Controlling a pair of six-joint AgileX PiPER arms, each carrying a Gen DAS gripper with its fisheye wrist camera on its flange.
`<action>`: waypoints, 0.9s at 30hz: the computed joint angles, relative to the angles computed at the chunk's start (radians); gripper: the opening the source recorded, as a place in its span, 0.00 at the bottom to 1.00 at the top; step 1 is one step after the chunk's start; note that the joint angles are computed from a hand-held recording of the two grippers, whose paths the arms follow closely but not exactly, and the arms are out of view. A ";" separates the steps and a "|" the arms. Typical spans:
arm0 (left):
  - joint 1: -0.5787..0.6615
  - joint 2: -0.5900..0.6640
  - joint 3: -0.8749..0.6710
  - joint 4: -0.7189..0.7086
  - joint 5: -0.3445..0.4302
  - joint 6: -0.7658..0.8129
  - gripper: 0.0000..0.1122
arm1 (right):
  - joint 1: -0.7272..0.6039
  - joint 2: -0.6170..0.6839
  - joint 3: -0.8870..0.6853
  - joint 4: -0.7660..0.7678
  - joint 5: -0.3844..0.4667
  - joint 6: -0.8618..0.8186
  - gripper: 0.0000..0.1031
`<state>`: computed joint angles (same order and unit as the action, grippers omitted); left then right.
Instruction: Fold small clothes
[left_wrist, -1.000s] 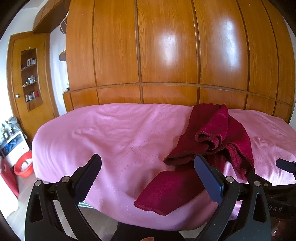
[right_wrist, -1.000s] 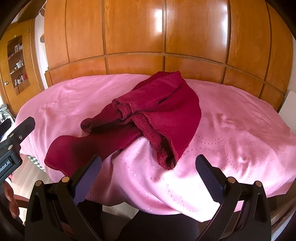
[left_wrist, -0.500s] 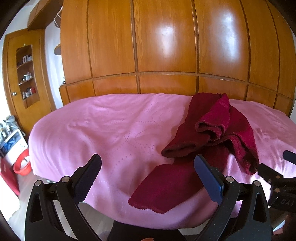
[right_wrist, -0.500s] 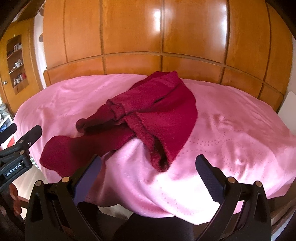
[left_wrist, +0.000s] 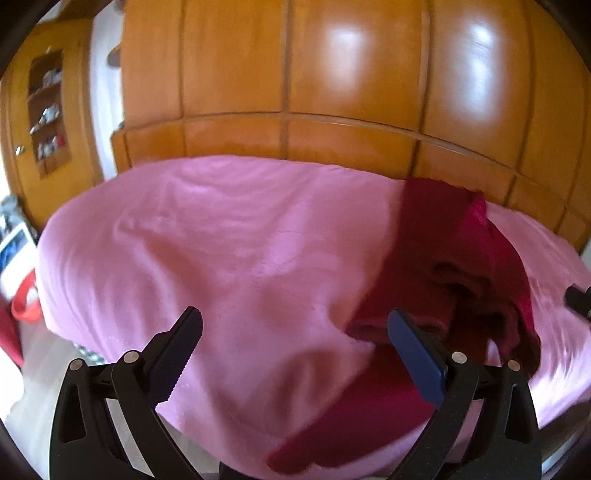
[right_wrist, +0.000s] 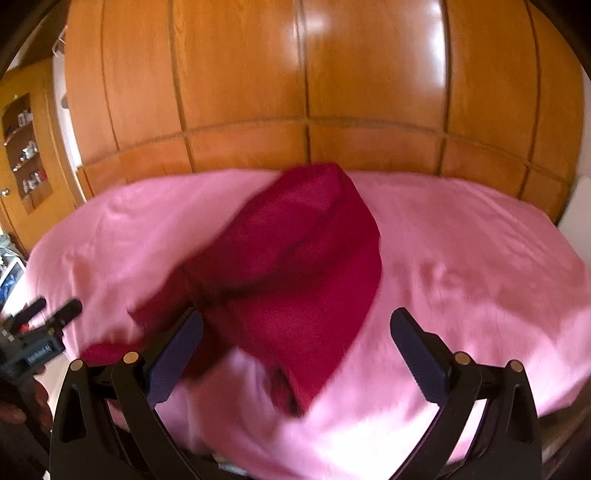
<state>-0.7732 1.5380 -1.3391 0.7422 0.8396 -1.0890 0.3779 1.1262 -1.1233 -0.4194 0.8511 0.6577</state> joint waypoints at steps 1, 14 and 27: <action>0.033 -0.002 0.006 -0.024 -0.015 0.006 0.88 | -0.023 0.033 -0.045 0.034 -0.017 -0.051 0.98; 0.254 -0.008 0.088 -0.471 -0.224 0.351 0.63 | -0.038 0.682 -0.651 0.153 0.231 -0.372 0.31; 0.202 0.061 0.025 -0.541 -0.229 0.526 0.63 | -0.572 0.496 -0.597 0.217 0.042 -0.494 0.00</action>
